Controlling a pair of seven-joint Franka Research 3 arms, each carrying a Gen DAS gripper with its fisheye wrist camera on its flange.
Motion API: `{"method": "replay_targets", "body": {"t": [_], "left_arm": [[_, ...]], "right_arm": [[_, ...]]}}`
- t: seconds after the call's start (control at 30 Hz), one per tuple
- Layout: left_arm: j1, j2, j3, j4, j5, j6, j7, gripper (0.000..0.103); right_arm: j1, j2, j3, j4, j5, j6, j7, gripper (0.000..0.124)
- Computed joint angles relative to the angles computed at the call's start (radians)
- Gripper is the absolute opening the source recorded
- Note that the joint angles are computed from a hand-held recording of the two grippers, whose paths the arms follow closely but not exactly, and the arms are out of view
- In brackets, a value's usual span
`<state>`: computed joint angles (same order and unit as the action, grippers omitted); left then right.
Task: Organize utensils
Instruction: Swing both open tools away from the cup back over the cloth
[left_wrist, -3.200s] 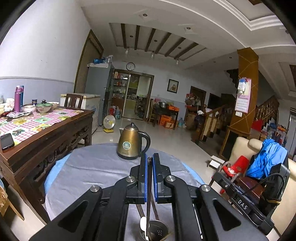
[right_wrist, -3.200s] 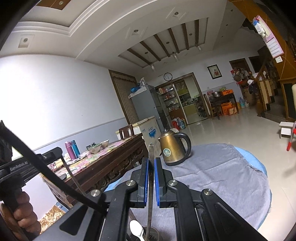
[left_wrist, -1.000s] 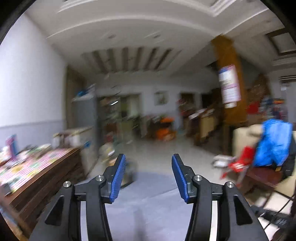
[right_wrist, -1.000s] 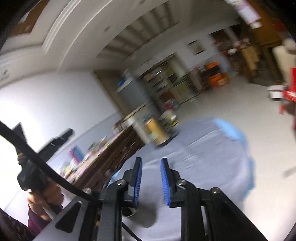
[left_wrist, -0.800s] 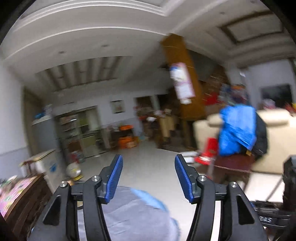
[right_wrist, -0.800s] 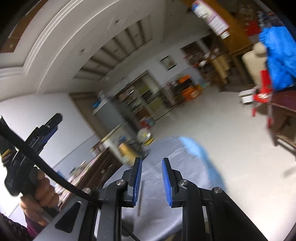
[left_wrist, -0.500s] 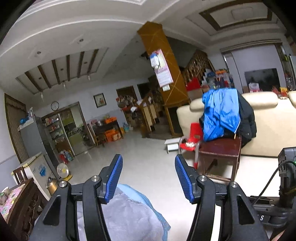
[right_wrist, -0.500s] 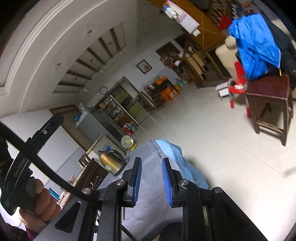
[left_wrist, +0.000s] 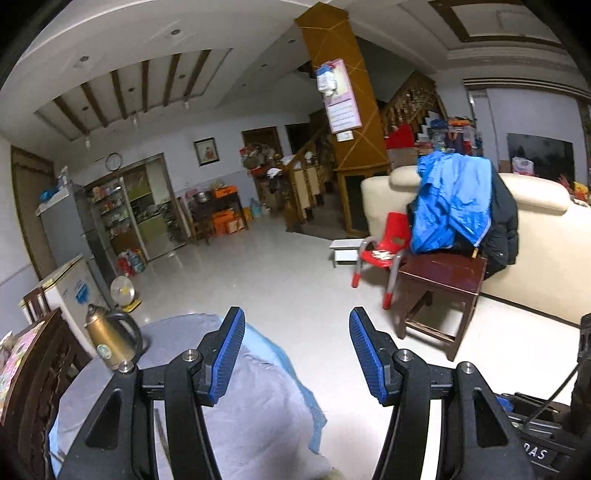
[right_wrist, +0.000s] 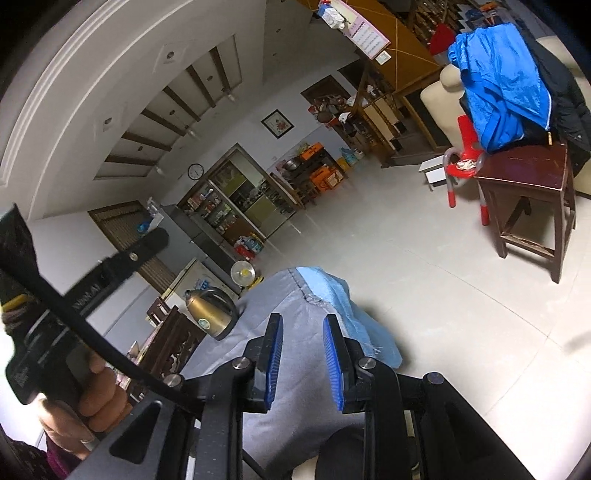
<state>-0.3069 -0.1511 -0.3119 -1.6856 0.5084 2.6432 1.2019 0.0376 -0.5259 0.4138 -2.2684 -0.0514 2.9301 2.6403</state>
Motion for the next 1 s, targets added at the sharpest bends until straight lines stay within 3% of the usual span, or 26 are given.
{"method": "replay_targets", "body": {"t": [0.2,0.4,0.47,0.53,0.63,0.7,0.83,1.0], "left_arm": [[0.030,-0.053,0.016,-0.053,0.008,0.024,-0.045,0.060],[0.106,-0.139,0.018,-0.145,0.058,0.006,-0.129,0.060],[0.161,-0.194,0.012,-0.188,0.113,-0.011,-0.207,0.060],[0.216,-0.254,0.009,-0.232,0.161,-0.030,-0.278,0.060],[0.303,-0.349,0.003,-0.293,0.227,-0.079,-0.376,0.060],[0.364,-0.425,0.003,-0.340,0.269,-0.127,-0.432,0.060],[0.446,-0.556,0.020,-0.424,0.306,-0.235,-0.495,0.060],[0.510,-0.661,0.073,-0.510,0.313,-0.347,-0.510,0.065]], "right_arm": [[0.014,0.065,0.011,0.054,-0.022,0.022,-0.020,0.025],[0.101,0.161,-0.042,0.081,0.018,0.093,-0.078,0.025],[0.170,0.211,-0.091,0.099,0.067,0.118,-0.133,0.025],[0.285,0.276,-0.175,0.128,0.154,0.153,-0.233,0.025],[0.516,0.390,-0.341,0.224,0.433,0.162,-0.542,0.025],[0.627,0.476,-0.412,0.339,0.738,0.112,-0.853,0.025],[0.588,0.648,-0.358,0.564,0.963,-0.033,-1.096,0.025],[0.534,0.852,-0.281,0.810,0.940,-0.160,-1.086,0.025]]}}
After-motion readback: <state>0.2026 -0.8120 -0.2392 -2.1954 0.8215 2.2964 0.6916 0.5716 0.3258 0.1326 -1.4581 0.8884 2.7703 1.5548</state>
